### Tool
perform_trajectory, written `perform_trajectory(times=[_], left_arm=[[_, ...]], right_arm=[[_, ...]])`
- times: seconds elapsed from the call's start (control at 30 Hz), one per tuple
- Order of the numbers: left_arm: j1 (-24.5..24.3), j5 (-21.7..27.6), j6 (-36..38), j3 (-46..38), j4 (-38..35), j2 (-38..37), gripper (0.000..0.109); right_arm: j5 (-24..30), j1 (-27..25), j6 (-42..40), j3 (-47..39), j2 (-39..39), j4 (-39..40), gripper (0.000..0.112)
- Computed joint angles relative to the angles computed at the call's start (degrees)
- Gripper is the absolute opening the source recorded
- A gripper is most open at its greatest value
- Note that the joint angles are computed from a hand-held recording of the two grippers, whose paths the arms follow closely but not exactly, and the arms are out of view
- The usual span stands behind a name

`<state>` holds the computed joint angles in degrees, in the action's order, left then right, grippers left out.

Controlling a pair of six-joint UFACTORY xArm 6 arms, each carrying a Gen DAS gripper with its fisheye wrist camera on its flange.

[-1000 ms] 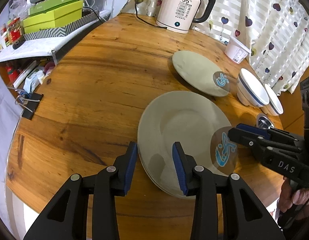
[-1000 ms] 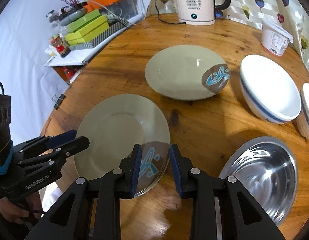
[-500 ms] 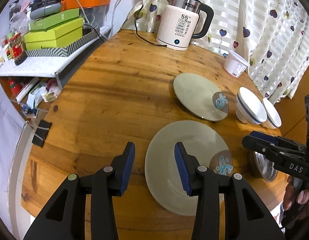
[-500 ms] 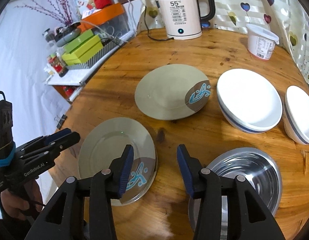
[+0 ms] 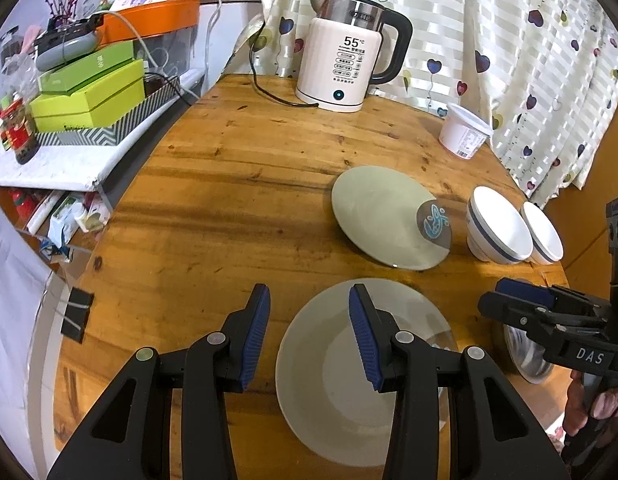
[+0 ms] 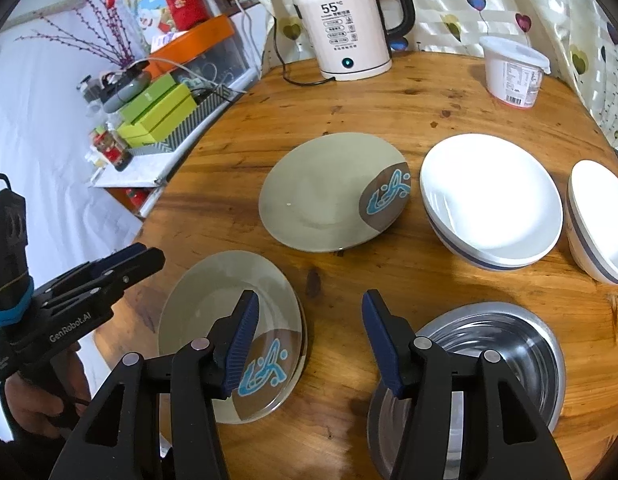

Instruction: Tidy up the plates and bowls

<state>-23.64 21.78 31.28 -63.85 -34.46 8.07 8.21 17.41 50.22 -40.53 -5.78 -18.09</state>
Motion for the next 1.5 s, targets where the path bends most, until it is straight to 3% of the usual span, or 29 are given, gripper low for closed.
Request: perform_trajectory(times=[0.53,0.93,1.5], left_arm=[[-0.1,3.1,1.7,-8.5,1.3,6.1,0.042],[0.1,11.8,3.4,-22.2,1.8,15.8,0.042],[-0.2,22.0,0.8,-41.9,5.2,30.4,0.042]], right_arm=[[-0.4,-1.8,0.4,-2.3,2.7,4.4,0.049],[-0.7,-2.3,-2.8,-4.9,6.5,11.7,0.046],[1.4,-2.9,-2.8,-9.0,10.9,14.2,0.042]])
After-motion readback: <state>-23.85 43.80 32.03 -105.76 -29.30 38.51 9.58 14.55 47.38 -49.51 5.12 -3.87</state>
